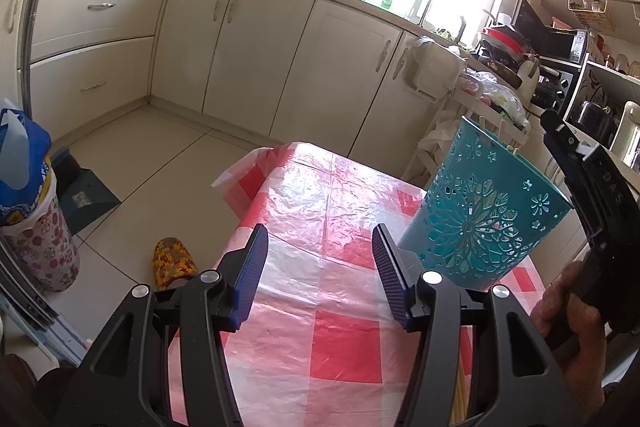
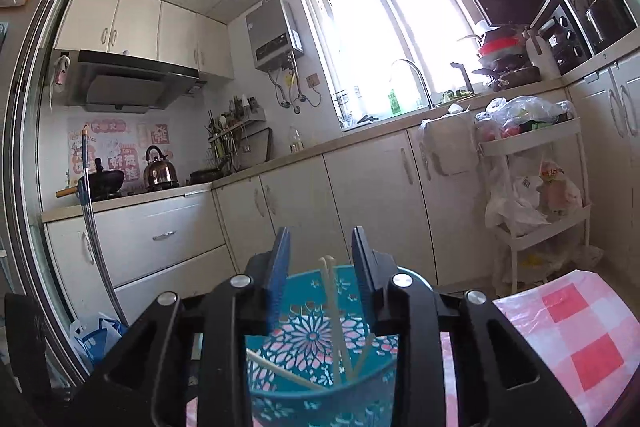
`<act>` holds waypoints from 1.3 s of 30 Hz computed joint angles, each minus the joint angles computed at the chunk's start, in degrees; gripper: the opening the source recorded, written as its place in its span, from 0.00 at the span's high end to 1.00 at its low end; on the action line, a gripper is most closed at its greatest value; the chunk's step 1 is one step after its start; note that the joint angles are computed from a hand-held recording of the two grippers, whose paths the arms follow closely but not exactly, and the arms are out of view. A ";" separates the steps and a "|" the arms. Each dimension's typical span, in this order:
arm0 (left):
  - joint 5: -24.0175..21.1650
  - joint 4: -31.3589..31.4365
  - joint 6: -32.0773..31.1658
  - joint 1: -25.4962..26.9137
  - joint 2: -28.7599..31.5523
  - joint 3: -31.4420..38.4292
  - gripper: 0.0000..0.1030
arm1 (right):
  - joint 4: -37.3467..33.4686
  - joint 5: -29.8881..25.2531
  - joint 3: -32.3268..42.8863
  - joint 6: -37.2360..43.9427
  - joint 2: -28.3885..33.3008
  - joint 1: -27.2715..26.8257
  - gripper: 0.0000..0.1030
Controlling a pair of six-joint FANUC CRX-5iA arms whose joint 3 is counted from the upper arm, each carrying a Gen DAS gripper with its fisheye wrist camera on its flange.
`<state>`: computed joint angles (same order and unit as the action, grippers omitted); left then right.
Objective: Organize utensils
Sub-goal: 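Open the right gripper over the teal basket to drop the stick, then move the right gripper back toward the wooden sticks on the table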
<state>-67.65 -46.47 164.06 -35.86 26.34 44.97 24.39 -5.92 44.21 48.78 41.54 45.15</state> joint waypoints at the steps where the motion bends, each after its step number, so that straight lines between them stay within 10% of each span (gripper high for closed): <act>1: -0.28 -0.21 -0.07 -0.11 0.10 0.20 0.50 | 0.94 0.24 -1.92 -0.62 -1.10 -0.09 0.67; 5: -1.01 -0.42 -0.52 -0.38 0.40 0.82 0.50 | -8.26 -3.18 -5.66 8.11 -5.91 0.30 0.56; 9: -1.75 -0.26 -0.87 -0.37 0.76 1.55 0.50 | -5.51 -4.72 -13.28 7.13 -11.81 0.89 0.31; 14: -2.55 0.62 -1.89 -0.29 1.31 2.64 0.50 | -3.37 -15.37 -17.85 10.02 -16.73 3.02 0.24; 39: -15.91 -2.05 -14.38 -7.90 6.71 17.49 0.38 | -10.56 -46.47 -13.44 16.87 -16.77 6.98 0.26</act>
<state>-83.55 -48.52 149.68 -43.76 33.04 62.47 13.83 -52.39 30.77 65.65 24.77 52.12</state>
